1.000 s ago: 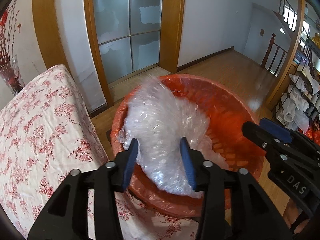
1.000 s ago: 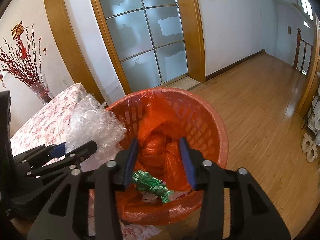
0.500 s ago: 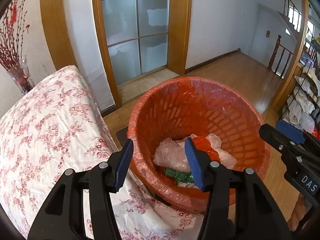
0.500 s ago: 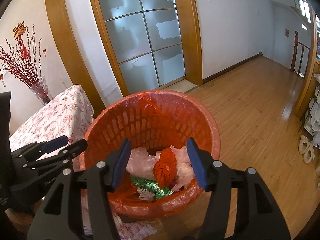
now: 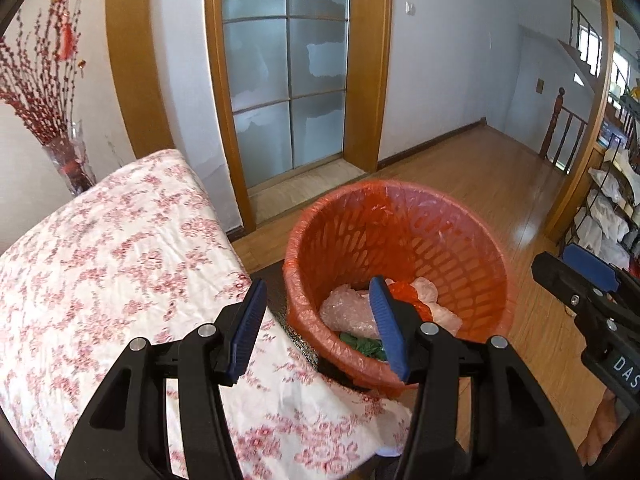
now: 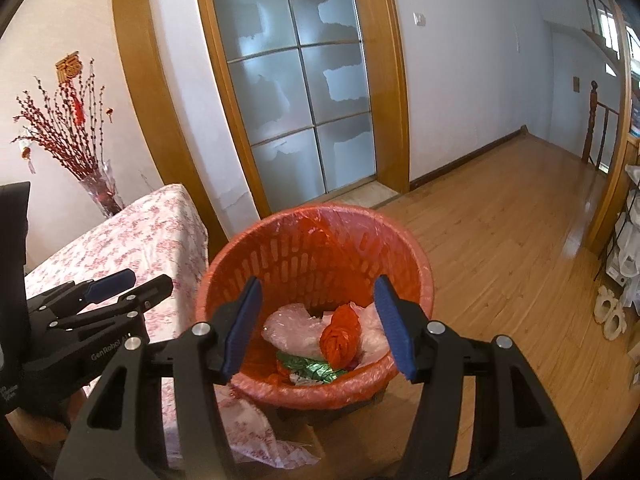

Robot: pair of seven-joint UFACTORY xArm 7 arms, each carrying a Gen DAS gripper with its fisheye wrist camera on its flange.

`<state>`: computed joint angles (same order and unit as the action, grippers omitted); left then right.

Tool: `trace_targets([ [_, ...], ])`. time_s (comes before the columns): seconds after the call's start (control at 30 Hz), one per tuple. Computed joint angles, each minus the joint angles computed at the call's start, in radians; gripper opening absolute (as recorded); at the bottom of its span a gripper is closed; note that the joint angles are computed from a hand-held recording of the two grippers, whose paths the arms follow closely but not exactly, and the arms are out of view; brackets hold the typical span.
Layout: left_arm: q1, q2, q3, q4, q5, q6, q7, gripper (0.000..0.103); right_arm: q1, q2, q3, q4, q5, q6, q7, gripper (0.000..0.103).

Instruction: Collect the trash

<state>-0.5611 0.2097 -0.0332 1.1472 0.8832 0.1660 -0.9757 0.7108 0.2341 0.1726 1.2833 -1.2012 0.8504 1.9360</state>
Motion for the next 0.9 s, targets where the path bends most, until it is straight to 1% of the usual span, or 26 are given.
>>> trace_targets([
  [0.07, -0.009, -0.026, 0.013, -0.023, 0.039, -0.007, -0.042, 0.055, 0.017, -0.014, 0.01, -0.002, -0.006, 0.03, 0.004, 0.059],
  [0.13, -0.007, -0.064, 0.019, -0.056, 0.105, -0.015, -0.111, 0.056, 0.032, -0.03, 0.022, -0.008, -0.013, 0.061, 0.012, 0.06],
  [0.23, 0.019, -0.122, 0.006, -0.108, 0.198, -0.022, -0.21, 0.056, 0.051, -0.051, 0.045, -0.017, -0.027, 0.106, 0.031, 0.063],
  [0.4, 0.086, -0.234, -0.032, -0.21, 0.341, -0.028, -0.37, 0.058, 0.087, -0.066, 0.082, -0.018, -0.046, 0.177, 0.064, 0.068],
  [0.57, 0.165, -0.338, -0.085, -0.302, 0.429, -0.023, -0.481, 0.061, 0.132, -0.065, 0.112, -0.006, -0.059, 0.238, 0.091, 0.074],
  [0.6, 0.186, -0.371, -0.096, -0.333, 0.46, -0.022, -0.518, 0.062, 0.14, -0.066, 0.115, -0.005, -0.062, 0.247, 0.098, 0.076],
  [0.67, 0.222, -0.421, -0.121, -0.376, 0.503, -0.018, -0.574, 0.066, 0.16, -0.064, 0.125, -0.002, -0.071, 0.268, 0.116, 0.083],
  [0.7, 0.24, -0.452, -0.133, -0.404, 0.522, -0.014, -0.603, 0.067, 0.169, -0.062, 0.129, -0.001, -0.075, 0.275, 0.124, 0.085],
  [0.77, 0.268, -0.505, -0.149, -0.452, 0.518, -0.019, -0.617, 0.073, 0.189, -0.051, 0.136, 0.008, -0.085, 0.284, 0.138, 0.094],
  [0.83, 0.298, -0.561, -0.168, -0.503, 0.524, -0.019, -0.641, 0.077, 0.21, -0.034, 0.139, 0.023, -0.094, 0.293, 0.14, 0.098],
  [0.9, 0.33, -0.614, -0.19, -0.546, 0.544, -0.024, -0.67, 0.083, 0.229, -0.014, 0.137, 0.043, -0.098, 0.296, 0.134, 0.099],
])
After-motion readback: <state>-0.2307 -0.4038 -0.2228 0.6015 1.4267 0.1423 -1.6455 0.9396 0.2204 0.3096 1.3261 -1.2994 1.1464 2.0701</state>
